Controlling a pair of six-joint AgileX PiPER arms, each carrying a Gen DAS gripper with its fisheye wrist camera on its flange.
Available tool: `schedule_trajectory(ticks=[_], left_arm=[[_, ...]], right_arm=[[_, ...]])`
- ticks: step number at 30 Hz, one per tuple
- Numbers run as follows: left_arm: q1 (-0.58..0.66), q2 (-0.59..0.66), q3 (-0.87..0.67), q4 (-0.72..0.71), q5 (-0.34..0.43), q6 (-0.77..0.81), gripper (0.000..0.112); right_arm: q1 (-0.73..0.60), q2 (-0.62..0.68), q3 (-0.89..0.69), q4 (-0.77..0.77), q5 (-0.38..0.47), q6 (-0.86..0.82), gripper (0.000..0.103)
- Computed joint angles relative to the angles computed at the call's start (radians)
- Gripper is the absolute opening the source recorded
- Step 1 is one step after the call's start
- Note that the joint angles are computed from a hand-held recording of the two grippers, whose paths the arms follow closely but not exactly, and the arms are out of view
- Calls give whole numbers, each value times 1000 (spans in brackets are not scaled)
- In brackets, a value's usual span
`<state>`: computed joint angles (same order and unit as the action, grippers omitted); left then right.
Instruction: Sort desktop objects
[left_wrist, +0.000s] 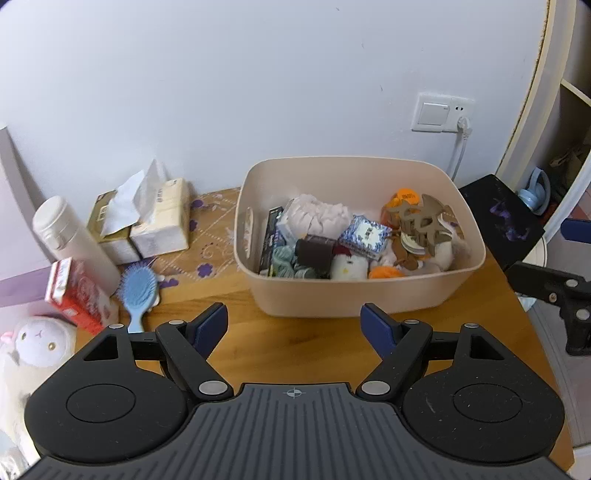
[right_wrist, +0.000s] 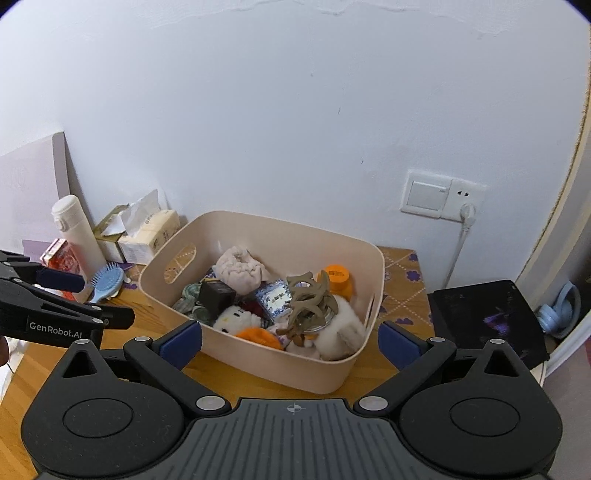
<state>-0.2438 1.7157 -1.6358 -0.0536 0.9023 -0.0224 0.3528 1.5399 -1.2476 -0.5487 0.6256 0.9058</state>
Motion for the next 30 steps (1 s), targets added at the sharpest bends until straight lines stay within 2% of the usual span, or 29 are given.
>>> schedule_trajectory(ticks=[12, 21, 30], left_arm=[[25, -191, 123, 22, 78, -35, 80], [6, -310, 158, 39, 132, -43, 82], [23, -462, 227, 3, 201, -46, 82]], right_arm=[[177, -140, 55, -117, 176, 178, 103], [319, -190, 33, -168, 361, 290, 103], [454, -222, 4, -177, 501, 366, 103]])
